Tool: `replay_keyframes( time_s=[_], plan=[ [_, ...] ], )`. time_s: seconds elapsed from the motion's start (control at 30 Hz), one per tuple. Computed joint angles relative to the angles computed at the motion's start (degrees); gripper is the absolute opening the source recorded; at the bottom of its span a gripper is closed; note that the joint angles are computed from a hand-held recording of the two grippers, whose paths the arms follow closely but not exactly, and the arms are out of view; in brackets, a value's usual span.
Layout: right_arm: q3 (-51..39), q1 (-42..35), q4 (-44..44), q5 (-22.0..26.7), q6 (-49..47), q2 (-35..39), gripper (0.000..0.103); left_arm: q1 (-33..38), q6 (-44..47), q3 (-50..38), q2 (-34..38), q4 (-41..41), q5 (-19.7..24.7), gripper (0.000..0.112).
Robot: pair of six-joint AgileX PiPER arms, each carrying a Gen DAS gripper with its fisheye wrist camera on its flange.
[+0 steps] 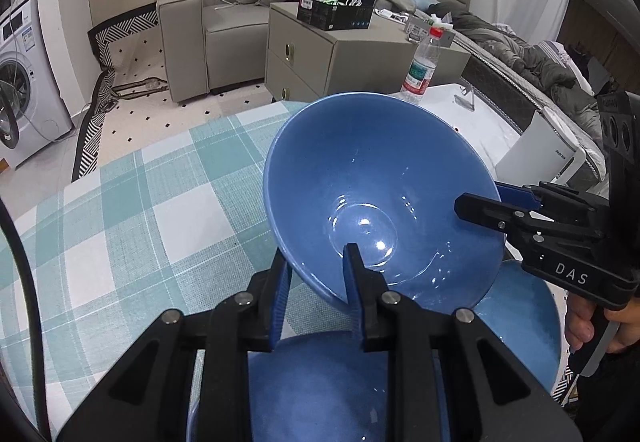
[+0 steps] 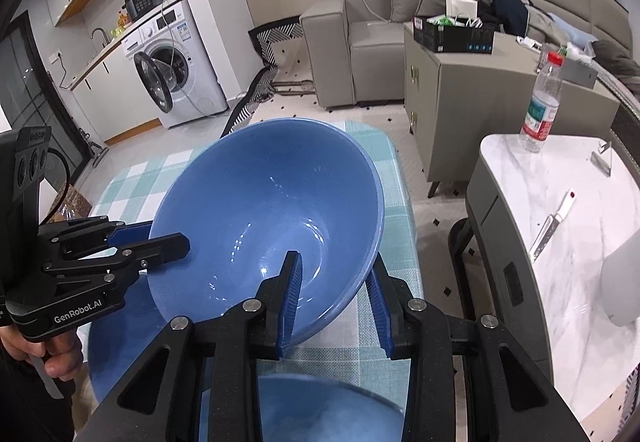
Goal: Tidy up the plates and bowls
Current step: 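Lift the gripped blue bowl with both tools and carry it over another blue bowl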
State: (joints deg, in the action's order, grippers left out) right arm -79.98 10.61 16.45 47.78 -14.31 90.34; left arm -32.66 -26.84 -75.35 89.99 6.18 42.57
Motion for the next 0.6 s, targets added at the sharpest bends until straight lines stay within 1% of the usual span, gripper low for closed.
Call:
replay_keyframes(
  time_s=[0.4, 0.6],
  plan=[
    [2.28, 1.01, -0.63, 0.24, 1.09, -7.75, 0.034, -3.38, -5.36, 1.59, -6.26, 5.26, 1.41, 0.024],
    [3.39, 3.53, -2.34, 1.14, 3.1, -11.48, 0.034, -5.36, -9.4, 3.67, -10.28, 9.02, 2.48, 0.024]
  ],
)
